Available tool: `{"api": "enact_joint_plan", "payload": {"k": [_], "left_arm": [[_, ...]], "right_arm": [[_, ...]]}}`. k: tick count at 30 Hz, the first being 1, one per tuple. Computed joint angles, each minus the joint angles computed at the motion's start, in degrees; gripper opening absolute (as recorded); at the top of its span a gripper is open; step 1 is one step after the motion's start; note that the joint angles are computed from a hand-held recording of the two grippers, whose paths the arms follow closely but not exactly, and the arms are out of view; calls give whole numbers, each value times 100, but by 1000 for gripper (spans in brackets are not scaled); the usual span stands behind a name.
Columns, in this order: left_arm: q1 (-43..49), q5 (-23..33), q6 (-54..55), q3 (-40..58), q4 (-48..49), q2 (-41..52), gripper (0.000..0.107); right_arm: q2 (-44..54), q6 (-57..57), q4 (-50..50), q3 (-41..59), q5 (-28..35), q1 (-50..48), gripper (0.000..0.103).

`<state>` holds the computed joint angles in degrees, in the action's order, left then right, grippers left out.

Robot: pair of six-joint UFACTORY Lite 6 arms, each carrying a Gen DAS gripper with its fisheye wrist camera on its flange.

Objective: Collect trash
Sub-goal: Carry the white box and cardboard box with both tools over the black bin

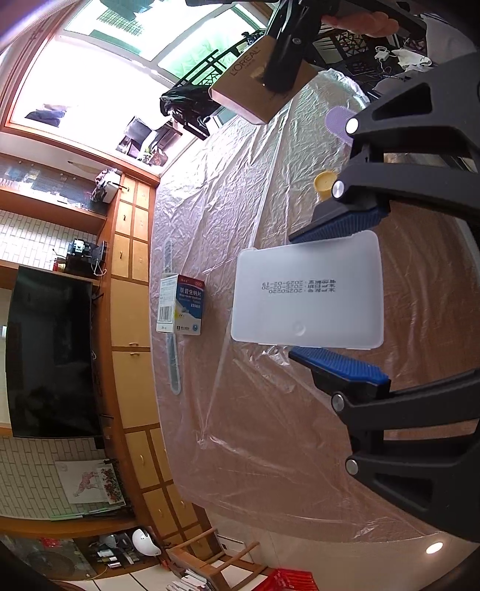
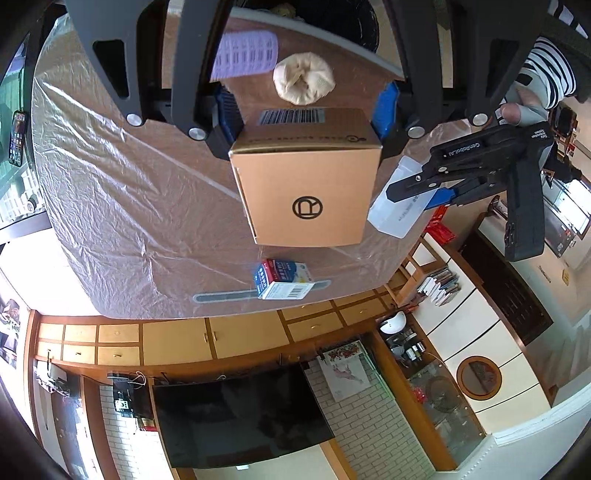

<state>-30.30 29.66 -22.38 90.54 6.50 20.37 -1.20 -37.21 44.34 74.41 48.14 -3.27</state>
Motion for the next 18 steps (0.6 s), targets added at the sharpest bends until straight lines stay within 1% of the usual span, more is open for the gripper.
{"api": "enact_joint_plan", "payload": {"k": [6,13,18], "left_arm": [[-240,-52,-156,-571,123,-540,57],[-650,-114,-644,-1386,528,-1210,56],[-967,-98,-950,-1763,752,-1513,56]], "right_arm": [[-734,-295,127,-579,362,-161,57],[-1551,-518,152,-1226,878,-399,57],[-2046,-665,120,-1657,1234,-562,57]]}}
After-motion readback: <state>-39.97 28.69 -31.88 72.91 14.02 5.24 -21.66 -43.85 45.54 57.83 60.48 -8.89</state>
